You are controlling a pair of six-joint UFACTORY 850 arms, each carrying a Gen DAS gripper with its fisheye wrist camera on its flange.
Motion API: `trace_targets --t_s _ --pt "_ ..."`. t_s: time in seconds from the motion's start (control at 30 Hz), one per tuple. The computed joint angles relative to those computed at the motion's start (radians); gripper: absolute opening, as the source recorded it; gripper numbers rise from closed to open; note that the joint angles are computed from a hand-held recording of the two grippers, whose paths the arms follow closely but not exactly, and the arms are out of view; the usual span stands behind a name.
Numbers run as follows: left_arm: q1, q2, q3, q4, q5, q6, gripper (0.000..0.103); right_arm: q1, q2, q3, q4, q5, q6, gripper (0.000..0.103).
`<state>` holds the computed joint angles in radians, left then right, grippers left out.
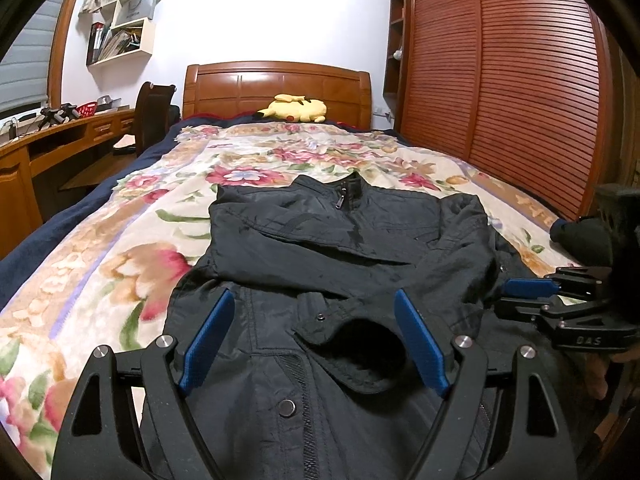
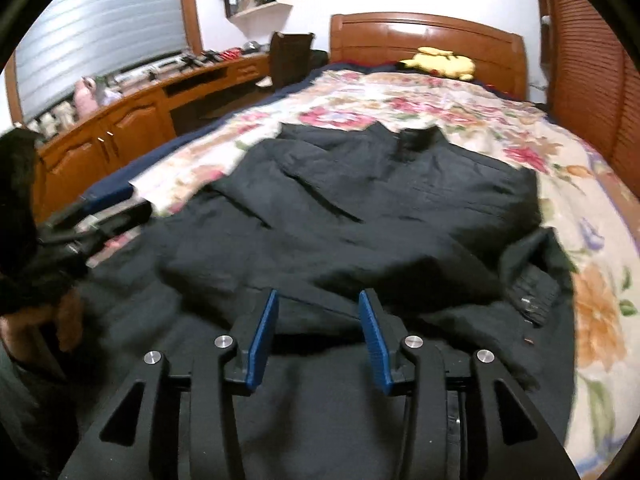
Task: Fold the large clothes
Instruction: 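Lower the left tool onto the side edge of the jacket body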
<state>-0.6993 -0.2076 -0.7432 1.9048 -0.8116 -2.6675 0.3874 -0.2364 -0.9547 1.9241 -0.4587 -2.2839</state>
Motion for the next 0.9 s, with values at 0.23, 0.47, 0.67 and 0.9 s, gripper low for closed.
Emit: trace_targets --t_s 0.23,0.47,0.67,0.9 --pt "0.001 -0.030 -0.036 -0.036 0.034 0.053 0.083 0.009 -0.033 0.010 0.369 0.111 -0.353 0.044" --pt "0.006 -0.075 -0.087 -0.052 0.110 0.119 0.083 0.005 -0.033 0.014 0.456 0.118 -0.400 0.044" --pt "0.002 -0.104 -0.124 -0.068 0.147 0.187 0.083 0.001 -0.060 -0.005 0.481 0.147 -0.419 0.044" --pt "0.003 -0.094 -0.144 -0.147 0.171 0.299 0.083 0.013 -0.088 -0.018 0.489 0.156 -0.394 0.044"
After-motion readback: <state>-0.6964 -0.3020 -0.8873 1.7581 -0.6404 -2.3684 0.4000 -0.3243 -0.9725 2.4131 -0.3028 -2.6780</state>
